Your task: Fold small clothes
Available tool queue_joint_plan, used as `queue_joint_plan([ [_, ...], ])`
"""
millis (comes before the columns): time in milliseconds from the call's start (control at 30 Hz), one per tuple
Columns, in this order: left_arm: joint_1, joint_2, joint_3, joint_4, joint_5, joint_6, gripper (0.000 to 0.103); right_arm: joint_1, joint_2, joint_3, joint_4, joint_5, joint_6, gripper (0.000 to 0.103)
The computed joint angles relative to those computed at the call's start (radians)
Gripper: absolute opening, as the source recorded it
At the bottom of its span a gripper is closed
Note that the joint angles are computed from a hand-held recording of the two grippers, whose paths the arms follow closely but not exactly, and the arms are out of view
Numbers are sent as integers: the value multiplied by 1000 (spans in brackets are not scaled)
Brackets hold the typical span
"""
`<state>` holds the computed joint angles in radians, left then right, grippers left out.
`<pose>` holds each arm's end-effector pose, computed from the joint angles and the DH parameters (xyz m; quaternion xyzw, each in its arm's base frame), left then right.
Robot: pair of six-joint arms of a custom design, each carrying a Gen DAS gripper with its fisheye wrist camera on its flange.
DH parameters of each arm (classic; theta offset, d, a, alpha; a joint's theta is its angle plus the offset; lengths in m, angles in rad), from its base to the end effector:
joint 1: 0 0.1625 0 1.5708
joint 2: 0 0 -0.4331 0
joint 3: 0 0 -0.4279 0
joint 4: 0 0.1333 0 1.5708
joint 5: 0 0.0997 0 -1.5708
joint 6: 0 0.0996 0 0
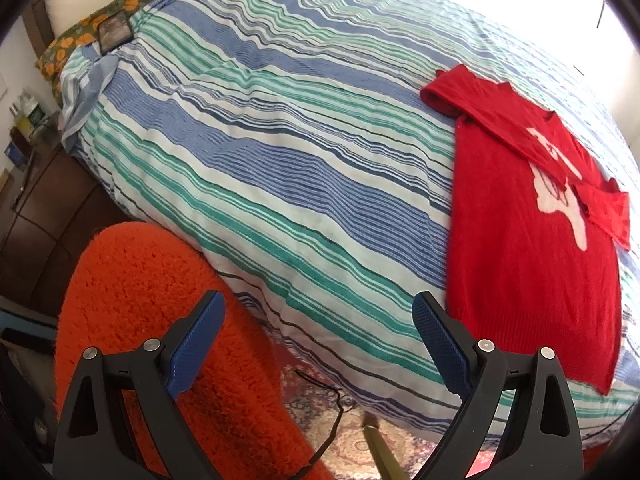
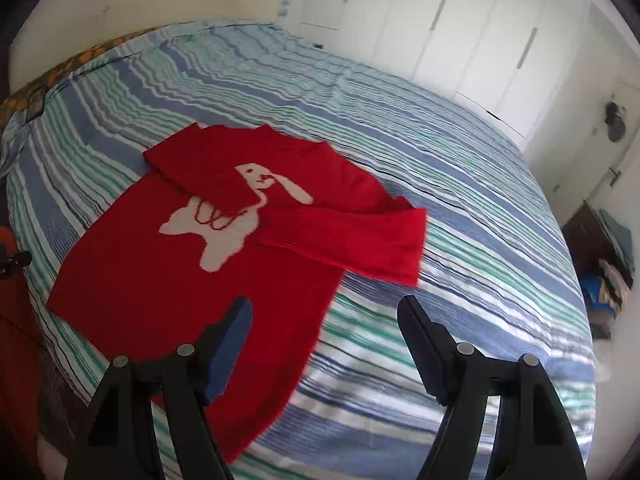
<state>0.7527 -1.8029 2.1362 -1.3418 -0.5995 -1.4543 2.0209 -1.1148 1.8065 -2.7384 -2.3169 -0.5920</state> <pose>-0.1148 -0.4028 0.3433 -0.1427 0.8475 -0.3034 0.4114 0.3386 -0.5498 0.2591 0.3760 -0.8277 0.1938 0.3689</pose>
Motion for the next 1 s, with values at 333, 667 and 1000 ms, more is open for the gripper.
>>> queue_joint_plan([
  [333, 31, 18, -20, -9, -26, 4, 95, -112, 347, -255, 48, -42, -227, 49],
  [667, 45, 83, -49, 53, -31, -14, 95, -303, 57, -245, -122, 85, 229, 9],
  [1000, 25, 161, -76, 153, -20, -34, 95, -502, -83, -199, -55, 79, 498, 9],
])
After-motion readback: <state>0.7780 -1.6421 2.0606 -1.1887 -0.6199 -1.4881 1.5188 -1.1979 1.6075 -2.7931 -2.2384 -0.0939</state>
